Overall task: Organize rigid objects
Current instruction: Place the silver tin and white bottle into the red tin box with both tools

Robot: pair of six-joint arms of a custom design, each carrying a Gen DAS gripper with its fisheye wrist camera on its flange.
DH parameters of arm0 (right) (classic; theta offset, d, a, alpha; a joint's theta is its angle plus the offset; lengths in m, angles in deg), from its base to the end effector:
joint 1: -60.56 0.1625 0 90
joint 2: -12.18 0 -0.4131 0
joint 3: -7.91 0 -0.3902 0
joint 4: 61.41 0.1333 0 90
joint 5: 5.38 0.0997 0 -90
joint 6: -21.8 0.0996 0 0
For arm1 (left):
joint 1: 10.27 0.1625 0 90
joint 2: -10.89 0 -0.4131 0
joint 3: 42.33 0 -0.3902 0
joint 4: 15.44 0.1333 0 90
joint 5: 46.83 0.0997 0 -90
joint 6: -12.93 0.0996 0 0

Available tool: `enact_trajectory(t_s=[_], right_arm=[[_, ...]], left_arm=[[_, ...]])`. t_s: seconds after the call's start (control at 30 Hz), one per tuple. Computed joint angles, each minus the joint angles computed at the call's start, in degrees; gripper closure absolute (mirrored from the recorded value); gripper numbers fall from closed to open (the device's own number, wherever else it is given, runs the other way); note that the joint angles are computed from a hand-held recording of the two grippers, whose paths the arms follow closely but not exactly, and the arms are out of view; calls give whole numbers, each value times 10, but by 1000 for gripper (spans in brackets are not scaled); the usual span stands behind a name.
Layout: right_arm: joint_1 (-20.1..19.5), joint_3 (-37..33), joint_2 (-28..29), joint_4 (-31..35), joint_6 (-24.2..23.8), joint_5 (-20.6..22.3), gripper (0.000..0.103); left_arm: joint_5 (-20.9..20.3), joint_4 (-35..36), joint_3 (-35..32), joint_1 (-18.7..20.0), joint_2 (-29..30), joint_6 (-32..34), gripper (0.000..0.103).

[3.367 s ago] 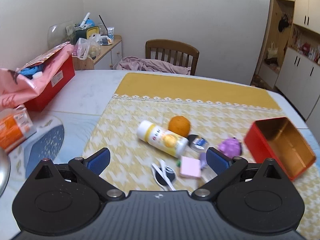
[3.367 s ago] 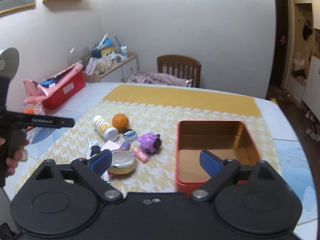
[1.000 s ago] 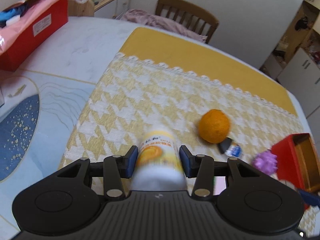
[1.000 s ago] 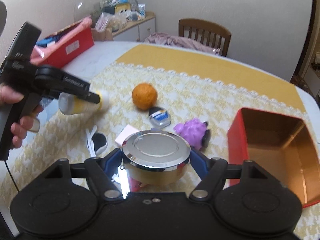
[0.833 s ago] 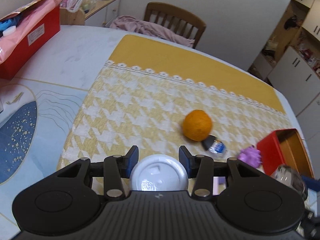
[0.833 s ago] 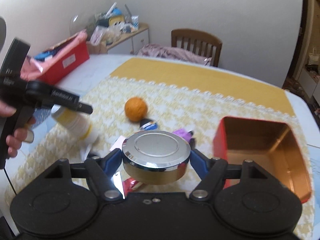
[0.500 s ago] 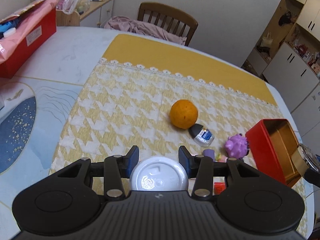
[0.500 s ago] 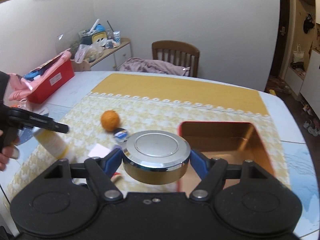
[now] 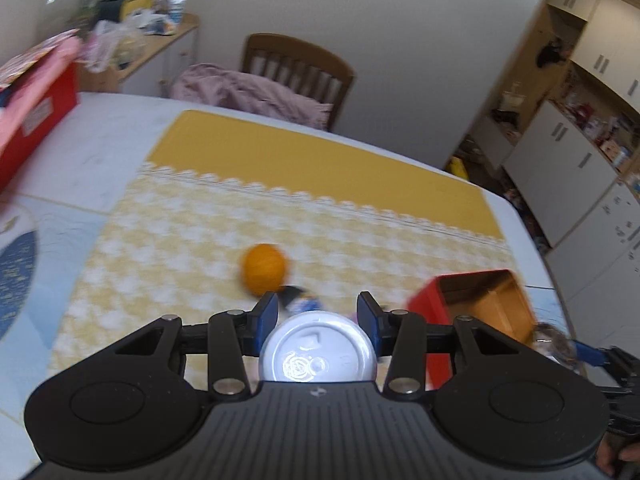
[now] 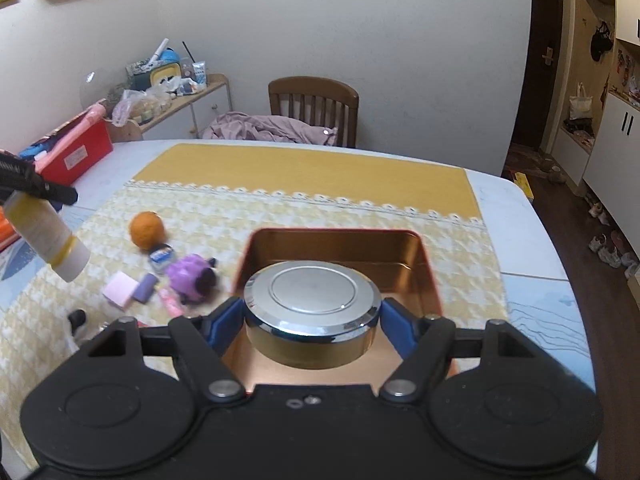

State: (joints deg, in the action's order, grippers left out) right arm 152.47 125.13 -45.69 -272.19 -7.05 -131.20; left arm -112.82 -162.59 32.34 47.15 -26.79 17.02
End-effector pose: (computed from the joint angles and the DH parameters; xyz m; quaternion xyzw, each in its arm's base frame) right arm 0.0929 -0.5344 0.2256 0.0655 -0.8304 0.4111 0.3703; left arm -0.2647 -0.7370 0.1292 0.2684 0.9256 -0.2163 0.1564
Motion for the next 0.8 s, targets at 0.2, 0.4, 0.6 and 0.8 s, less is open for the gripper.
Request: enact_trajectory(t_s=[0.2, 0.4, 0.6, 0.8], right_arm=[[-36, 3, -16, 31, -17, 16, 29], [-61, 3, -22, 43, -55, 26, 29], [-80, -7, -26, 87, -58, 38, 29], [-87, -21, -22, 116, -65, 52, 29]], left_arm=[[-48, 12, -37, -34, 51, -24, 60], [-63, 14, -81, -65, 118, -1, 60], [-45, -4, -139, -77, 196, 19, 60], [-37, -31, -191, -75, 256, 45, 60]])
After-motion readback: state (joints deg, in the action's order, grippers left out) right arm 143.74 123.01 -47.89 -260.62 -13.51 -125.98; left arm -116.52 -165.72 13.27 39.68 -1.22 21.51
